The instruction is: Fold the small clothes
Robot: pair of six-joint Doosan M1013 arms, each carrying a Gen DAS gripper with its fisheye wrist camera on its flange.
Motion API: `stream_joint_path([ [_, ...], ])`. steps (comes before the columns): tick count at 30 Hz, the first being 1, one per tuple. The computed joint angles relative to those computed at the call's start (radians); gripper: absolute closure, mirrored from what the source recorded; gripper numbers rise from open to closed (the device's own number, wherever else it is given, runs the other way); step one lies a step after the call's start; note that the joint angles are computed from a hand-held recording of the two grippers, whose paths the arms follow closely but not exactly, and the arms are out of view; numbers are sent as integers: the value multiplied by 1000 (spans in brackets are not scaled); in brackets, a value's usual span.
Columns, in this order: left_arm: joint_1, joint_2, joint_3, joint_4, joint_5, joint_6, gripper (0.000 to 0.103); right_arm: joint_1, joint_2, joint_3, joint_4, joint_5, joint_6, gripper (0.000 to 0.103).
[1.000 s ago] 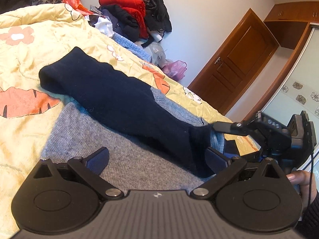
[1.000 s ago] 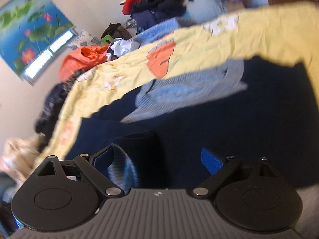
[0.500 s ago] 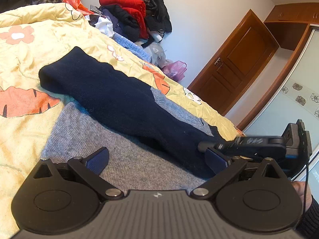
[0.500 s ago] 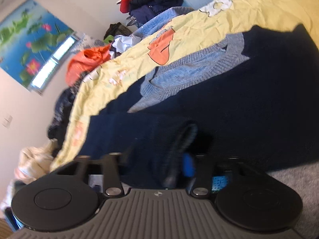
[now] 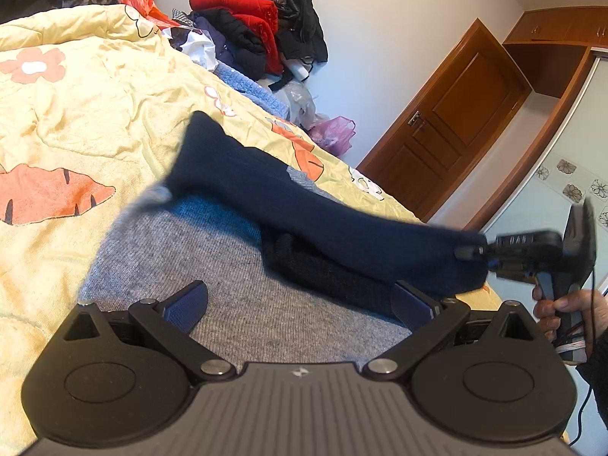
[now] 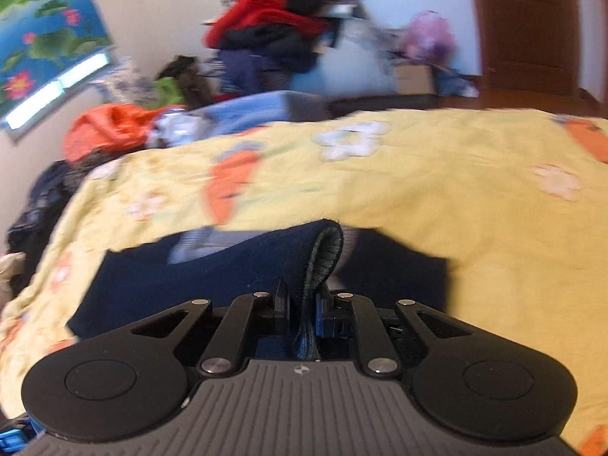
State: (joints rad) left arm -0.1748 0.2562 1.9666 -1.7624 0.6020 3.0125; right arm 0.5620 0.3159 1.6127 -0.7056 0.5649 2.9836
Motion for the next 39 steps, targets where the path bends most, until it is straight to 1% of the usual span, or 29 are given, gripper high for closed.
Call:
stream_joint_path([
  [2,0,0,0,0,0,0,0,-16,-12,27,19,24,18,87],
  [4,0,0,0,0,0,-1,0,-25,-17,59,17,19,54,86],
  [9,0,0,0,-1,0,0,0,-18,0,95,-2,-9,123,84],
  [10,0,0,0,-1,0,0,0,-16,4,96,-15,-7,141,80],
  [11,0,0,0,-1,0,0,0,-12,9,90,-34,5,170,70],
  [12,-1,0,0,-1,-1,0,0,0,11,86,-97,42,244,62],
  [13,-1,0,0,-1,-1,0,0,27,13,75,-184,132,321,46],
  [14,-2,0,0,-1,-3,1,0,61,27,59,-282,234,378,39],
  [15,-2,0,0,-1,-4,1,0,89,38,49,-362,294,386,39],
  [16,-3,1,-1,-2,-5,1,0,111,49,40,-419,322,366,39],
  [17,-3,1,-1,-2,-5,1,0,129,58,33,-456,330,332,37],
  [18,-3,1,-1,-2,-5,2,0,139,64,30,-475,309,296,36],
  [19,-3,1,-1,-1,-5,2,0,141,69,28,-469,270,253,32],
  [20,-3,0,-1,-2,-6,3,0,137,74,23,-433,229,199,28],
  [21,-4,0,0,-3,-7,4,0,132,83,17,-392,209,151,28],
  [23,-4,0,-1,-3,-7,3,0,115,105,8,-297,209,86,26],
  [24,-3,0,-1,-2,-6,3,0,104,98,31,-304,174,118,24],
  [25,-4,1,-1,-2,-7,3,0,95,86,66,-363,122,199,24],
  [26,-4,1,0,-3,-7,4,0,92,81,81,-392,103,232,24],
  [27,-4,1,-1,-4,-7,4,0,95,82,75,-373,109,214,24],
  [28,-4,1,0,-5,-6,4,0,97,88,54,-319,134,154,25],
  [29,-4,1,-1,-5,-6,4,0,102,90,36,-282,161,132,26],
  [30,-4,1,0,-6,-6,4,0,111,83,34,-279,164,158,25],
  [31,-5,1,0,-7,-7,4,0,123,62,55,-307,130,205,25],
  [33,-5,0,0,-5,-7,4,0,147,36,90,-372,70,278,16],
  [34,-5,0,0,-5,-8,4,0,160,30,97,-359,76,267,13],
  [36,-4,1,0,-6,-7,4,0,168,41,102,-275,82,194,12],
  [38,-4,0,0,-5,-7,4,0,197,49,114,-318,140,166,5],
  [39,-5,0,0,-5,-9,4,0,205,46,120,-335,162,197,4],
])
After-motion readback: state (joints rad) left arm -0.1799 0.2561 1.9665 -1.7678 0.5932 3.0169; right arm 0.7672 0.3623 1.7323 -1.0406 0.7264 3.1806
